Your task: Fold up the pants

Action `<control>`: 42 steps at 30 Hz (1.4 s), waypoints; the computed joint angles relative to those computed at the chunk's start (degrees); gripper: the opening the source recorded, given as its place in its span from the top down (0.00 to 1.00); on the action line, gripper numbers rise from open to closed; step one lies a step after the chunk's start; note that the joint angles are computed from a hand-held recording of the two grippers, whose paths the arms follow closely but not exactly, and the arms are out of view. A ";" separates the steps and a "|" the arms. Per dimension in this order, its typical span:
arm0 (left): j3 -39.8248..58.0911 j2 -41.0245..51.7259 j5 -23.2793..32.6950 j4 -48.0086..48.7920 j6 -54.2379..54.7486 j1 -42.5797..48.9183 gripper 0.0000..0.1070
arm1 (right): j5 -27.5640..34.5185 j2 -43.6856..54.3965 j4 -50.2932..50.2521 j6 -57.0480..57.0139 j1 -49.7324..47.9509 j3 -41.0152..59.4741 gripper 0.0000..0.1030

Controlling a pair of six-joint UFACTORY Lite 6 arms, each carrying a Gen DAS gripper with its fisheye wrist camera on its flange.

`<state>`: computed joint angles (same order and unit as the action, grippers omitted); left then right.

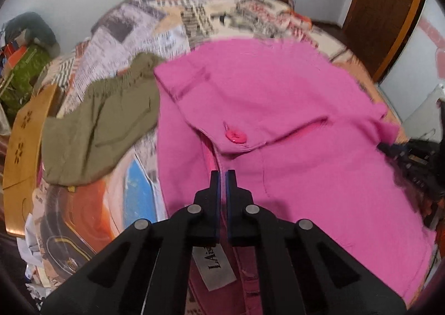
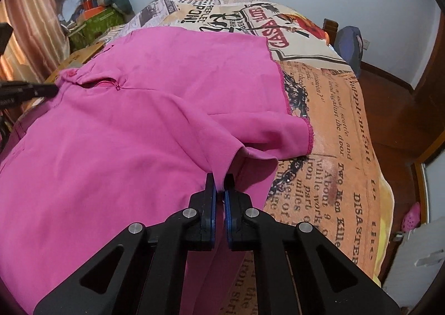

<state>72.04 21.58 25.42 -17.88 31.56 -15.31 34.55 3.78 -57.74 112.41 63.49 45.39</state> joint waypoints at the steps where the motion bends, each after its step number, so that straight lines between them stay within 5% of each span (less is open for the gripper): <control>1: -0.96 -0.10 -0.59 0.14 0.04 -0.17 0.96 | -0.14 -0.12 0.42 0.37 0.19 -0.02 0.95; 7: -1.85 -3.24 1.14 2.83 -1.73 0.20 0.85 | 3.87 -4.25 7.71 -5.36 1.73 -0.21 0.90; 9: -1.31 -4.24 1.40 4.74 -3.80 0.55 0.69 | 7.74 -7.78 8.07 -5.35 2.87 -1.10 0.78; 11: 0.02 -5.01 1.66 3.19 -2.82 1.25 0.63 | 11.03 -10.76 6.46 -3.66 3.82 -1.73 0.56; 14: 3.83 -4.16 2.17 2.18 -2.70 1.67 0.51 | 14.39 -13.86 4.38 -4.63 2.20 -1.57 0.53; 17: 8.86 -1.11 2.49 0.83 -2.47 1.42 0.41 | 11.16 -14.30 1.94 -5.07 -3.36 -1.51 0.53; 25: 22.75 14.07 6.53 1.90 -6.31 0.52 0.41 | -6.35 -2.76 -2.90 -4.73 -17.24 0.64 0.53; 31: 25.50 19.14 7.72 -5.88 -0.26 2.05 0.49 | -9.28 2.48 -10.21 2.75 -17.82 0.65 0.51; 33: 25.43 19.35 7.77 -7.77 1.29 2.25 0.55 | -11.28 3.12 -11.83 3.60 -18.28 0.79 0.60; 35: 25.55 19.39 7.33 -6.93 0.68 1.77 0.63 | -10.49 4.89 -10.28 1.86 -17.91 2.21 0.85; 42: 23.11 18.04 3.72 -5.09 -1.68 1.79 0.82 | -1.52 6.21 -11.78 -2.24 -15.16 6.42 0.93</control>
